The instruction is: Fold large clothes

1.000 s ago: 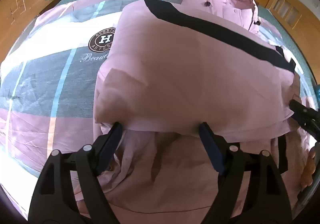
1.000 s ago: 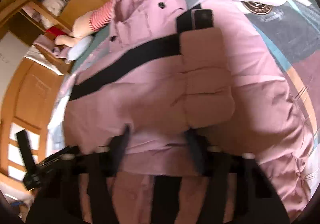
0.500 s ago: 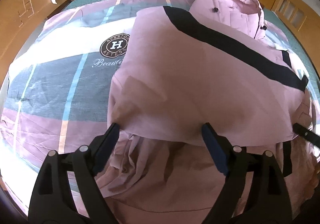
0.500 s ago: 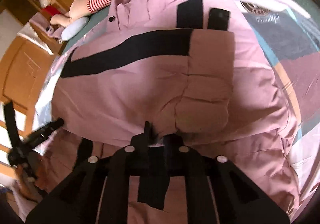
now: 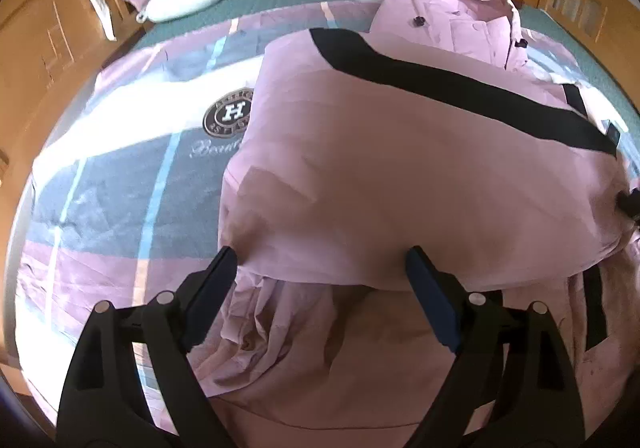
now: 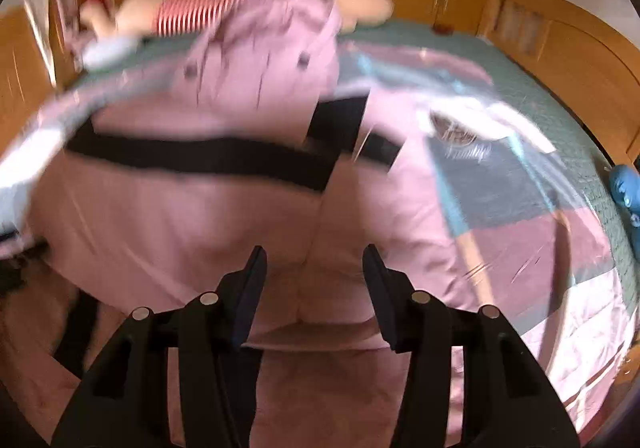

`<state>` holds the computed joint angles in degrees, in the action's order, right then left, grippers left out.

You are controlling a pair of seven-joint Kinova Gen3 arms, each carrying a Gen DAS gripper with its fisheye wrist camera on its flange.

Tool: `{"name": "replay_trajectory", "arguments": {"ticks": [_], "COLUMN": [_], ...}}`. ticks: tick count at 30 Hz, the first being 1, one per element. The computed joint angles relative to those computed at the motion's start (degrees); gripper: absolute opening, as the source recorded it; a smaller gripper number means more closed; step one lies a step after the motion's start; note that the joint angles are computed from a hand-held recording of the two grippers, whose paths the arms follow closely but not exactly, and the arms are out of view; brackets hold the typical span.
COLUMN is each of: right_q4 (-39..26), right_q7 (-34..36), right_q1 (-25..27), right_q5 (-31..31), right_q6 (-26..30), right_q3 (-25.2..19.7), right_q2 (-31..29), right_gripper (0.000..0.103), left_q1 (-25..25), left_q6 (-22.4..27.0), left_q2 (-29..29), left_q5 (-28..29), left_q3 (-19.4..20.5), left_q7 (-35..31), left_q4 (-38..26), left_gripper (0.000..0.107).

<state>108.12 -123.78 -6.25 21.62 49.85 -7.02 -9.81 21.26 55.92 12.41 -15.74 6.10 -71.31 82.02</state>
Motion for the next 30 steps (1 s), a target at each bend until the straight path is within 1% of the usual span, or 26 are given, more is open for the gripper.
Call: {"name": "replay_trajectory", "arguments": {"ticks": [1,2,6,13,15,17,20,22,24,25,26,28,30], "right_q4": [-0.1,-0.1,-1.1,-0.4,-0.4,0.9,2.2,1.4,-0.2,-0.2,-0.2,-0.5,-0.6], "right_q7": [0.0,0.2,-0.6,-0.7,-3.1,-4.5,-3.3,-0.7,2.3,2.5,1.9,1.0,0.5], "right_q1": [-0.7,-0.3,-1.3,-1.9,-1.6,-2.4,-2.5,-1.7,-3.3,-3.3,-2.8,-3.5,-3.8], "right_q5": [0.4,0.4,2.0,1.9,3.5,4.7,4.7,3.1,0.4,0.4,1.3,2.6,3.2], "right_q6": [0.9,1.1,2.1,1.9,2.0,-0.4,-4.0,-3.0,-0.1,0.1,0.3,1.0,1.2], "right_q3": [0.2,-0.1,0.1,0.9,-0.5,-0.4,-0.7,-1.6,0.2,0.1,-1.0,-1.2,-1.0], "right_q2": [1.8,2.6,4.0,3.2,2.4,0.4,-1.6,-0.4,2.6,3.0,3.2,3.6,3.9], "right_gripper": [0.05,0.051,0.051,0.053,0.053,0.053,0.053,0.053,0.053,0.053,0.054,0.055,0.059], "left_q1": [0.6,1.1,2.2,3.0,3.2,3.4,3.8,4.1,4.2,4.2,4.1,4.0,3.9], "left_q6": [-0.2,-0.5,-1.4,-1.4,-1.4,-1.4,-1.7,-2.1,-2.2,-2.3,-2.3,-2.3,-2.1], "left_q2": [-0.1,-0.4,-1.1,-0.9,-0.8,-0.9,-1.1,-1.2,-1.2,-1.3,-1.2,-1.2,-0.9], "left_q5": [-1.0,-2.0,-4.2,-5.4,-5.7,-6.1,-6.9,-7.6,-8.0,-7.9,-7.8,-7.7,-7.3], "left_q3": [0.0,0.0,0.3,0.7,0.7,0.6,0.7,0.7,0.8,0.9,0.9,0.9,0.9], "left_q7": [0.4,0.7,1.4,1.7,1.8,2.0,2.5,2.8,2.9,2.8,2.7,2.6,2.3], "left_q4": [0.2,0.6,1.5,2.0,2.0,2.2,2.4,2.6,2.7,2.8,2.8,2.8,2.6], "left_gripper": [0.087,0.087,0.087,0.087,0.087,0.087,0.087,0.087,0.087,0.087,0.088,0.088,0.088]}}
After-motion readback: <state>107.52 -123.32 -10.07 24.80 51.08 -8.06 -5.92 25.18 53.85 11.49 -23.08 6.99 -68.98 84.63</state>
